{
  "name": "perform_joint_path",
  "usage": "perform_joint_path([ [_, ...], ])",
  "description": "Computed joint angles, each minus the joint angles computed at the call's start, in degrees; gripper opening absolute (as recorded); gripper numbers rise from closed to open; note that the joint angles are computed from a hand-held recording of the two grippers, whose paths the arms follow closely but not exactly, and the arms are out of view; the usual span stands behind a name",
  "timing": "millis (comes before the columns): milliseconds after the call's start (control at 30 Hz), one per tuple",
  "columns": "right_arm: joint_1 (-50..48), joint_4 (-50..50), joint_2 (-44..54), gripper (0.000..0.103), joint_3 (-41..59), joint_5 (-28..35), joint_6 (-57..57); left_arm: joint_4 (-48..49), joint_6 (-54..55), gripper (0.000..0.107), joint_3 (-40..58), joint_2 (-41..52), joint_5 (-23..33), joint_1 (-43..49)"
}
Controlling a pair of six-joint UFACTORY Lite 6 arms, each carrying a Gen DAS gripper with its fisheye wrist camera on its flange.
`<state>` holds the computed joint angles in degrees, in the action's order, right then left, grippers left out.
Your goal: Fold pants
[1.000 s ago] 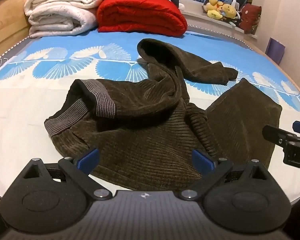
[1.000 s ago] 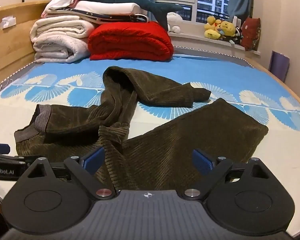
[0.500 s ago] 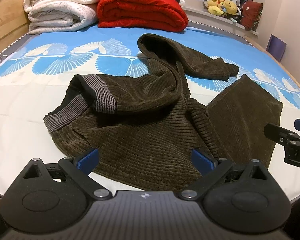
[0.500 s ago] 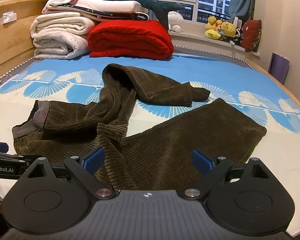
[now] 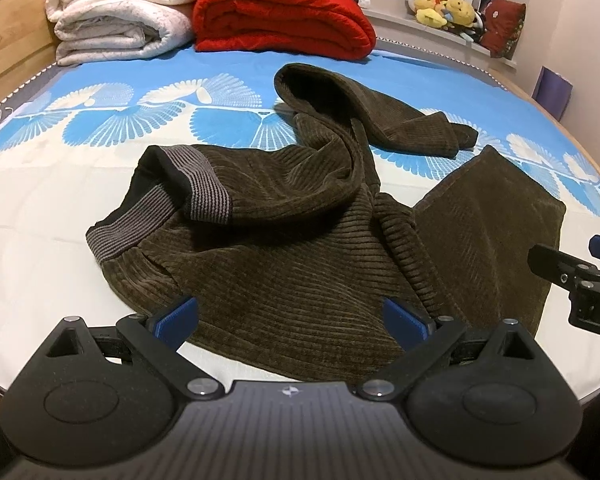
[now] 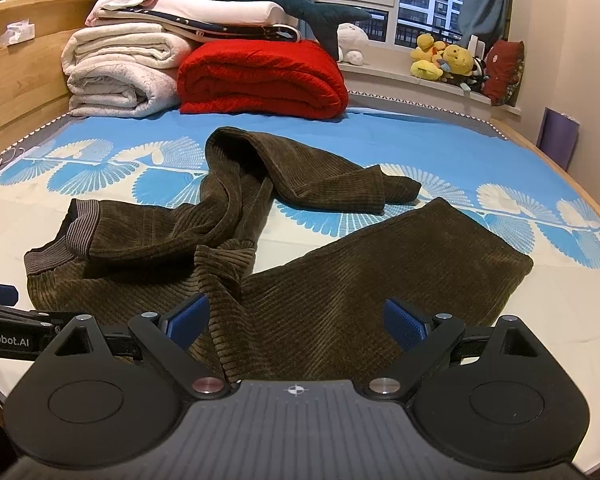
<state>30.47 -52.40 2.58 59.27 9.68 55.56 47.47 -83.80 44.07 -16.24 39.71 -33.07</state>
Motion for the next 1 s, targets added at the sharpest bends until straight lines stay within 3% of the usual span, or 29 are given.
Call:
perform_joint_path([
  [1000,0.53,-0.58,-0.09,0.094,0.03,0.64,0.68,-1.23,1.57,0.1,0.38,0.3,-0.06,0.36],
])
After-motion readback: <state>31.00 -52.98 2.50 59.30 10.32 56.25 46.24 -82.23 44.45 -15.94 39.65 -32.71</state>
